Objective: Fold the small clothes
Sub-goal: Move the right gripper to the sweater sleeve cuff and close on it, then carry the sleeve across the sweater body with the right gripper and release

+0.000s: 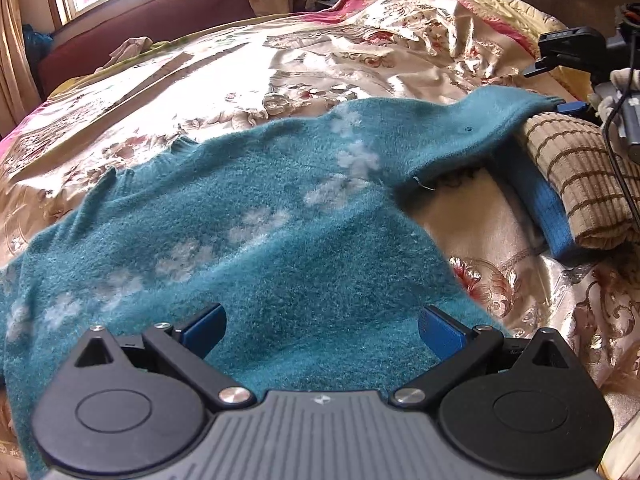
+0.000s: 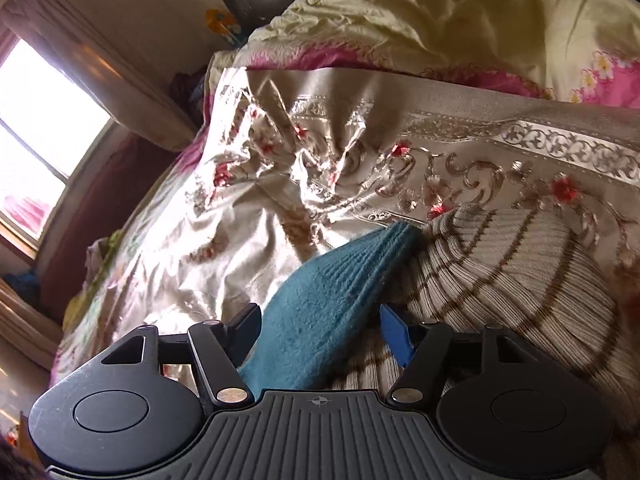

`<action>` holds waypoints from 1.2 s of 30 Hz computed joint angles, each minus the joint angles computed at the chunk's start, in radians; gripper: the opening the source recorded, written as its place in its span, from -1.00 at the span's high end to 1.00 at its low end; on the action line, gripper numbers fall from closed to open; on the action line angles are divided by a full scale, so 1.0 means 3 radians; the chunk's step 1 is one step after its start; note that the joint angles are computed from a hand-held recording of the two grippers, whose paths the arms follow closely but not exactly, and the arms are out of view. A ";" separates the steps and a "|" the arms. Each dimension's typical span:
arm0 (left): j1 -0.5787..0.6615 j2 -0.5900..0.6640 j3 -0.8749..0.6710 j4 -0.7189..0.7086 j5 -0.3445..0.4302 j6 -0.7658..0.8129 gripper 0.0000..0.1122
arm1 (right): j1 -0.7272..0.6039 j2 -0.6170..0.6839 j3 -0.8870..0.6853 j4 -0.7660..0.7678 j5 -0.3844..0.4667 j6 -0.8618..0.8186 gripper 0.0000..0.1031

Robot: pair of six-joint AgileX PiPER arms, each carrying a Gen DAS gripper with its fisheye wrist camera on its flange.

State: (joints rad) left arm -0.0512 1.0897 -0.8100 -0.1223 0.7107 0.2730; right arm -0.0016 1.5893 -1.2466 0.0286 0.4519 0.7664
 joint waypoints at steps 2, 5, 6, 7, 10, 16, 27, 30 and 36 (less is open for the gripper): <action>-0.0003 -0.0002 -0.0001 0.0019 0.0012 -0.0019 -0.84 | 0.0003 0.0102 -0.0109 -0.0138 0.0060 0.0079 -0.18; -0.0001 0.0010 0.0000 0.0036 0.0029 -0.0035 -0.84 | 0.0025 0.0213 -0.0209 -0.0317 0.0137 0.0176 0.00; 0.0003 0.0015 -0.0002 0.0040 0.0043 -0.0037 -0.84 | 0.0034 0.0245 -0.0238 -0.0361 0.0159 0.0198 0.16; 0.0008 0.0018 0.0000 0.0041 0.0050 -0.0036 -0.84 | 0.0033 0.0263 -0.0252 -0.0377 0.0169 0.0208 0.30; 0.0091 -0.0030 0.0018 -0.0014 0.0081 0.0043 -0.84 | -0.0029 0.0223 -0.0166 -0.0169 0.0026 0.0142 0.68; 0.0598 -0.0162 0.0112 -0.0364 0.0153 0.0537 -0.84 | 0.0243 -0.0173 0.0062 0.0122 -0.0324 -0.0139 0.81; 0.2915 -0.0395 0.0288 -0.1834 0.0777 0.2877 -0.84 | 0.1836 0.0551 -0.1335 -0.0717 0.0208 0.0398 0.81; 0.3541 -0.0301 0.0302 -0.2148 0.0922 0.3427 -0.84 | 0.2178 0.1081 -0.2005 -0.0698 0.0508 0.0299 0.82; 0.4275 0.0033 0.0244 -0.2444 0.1044 0.3953 -0.84 | 0.2741 0.2207 -0.3507 -0.0692 0.1283 -0.0069 0.83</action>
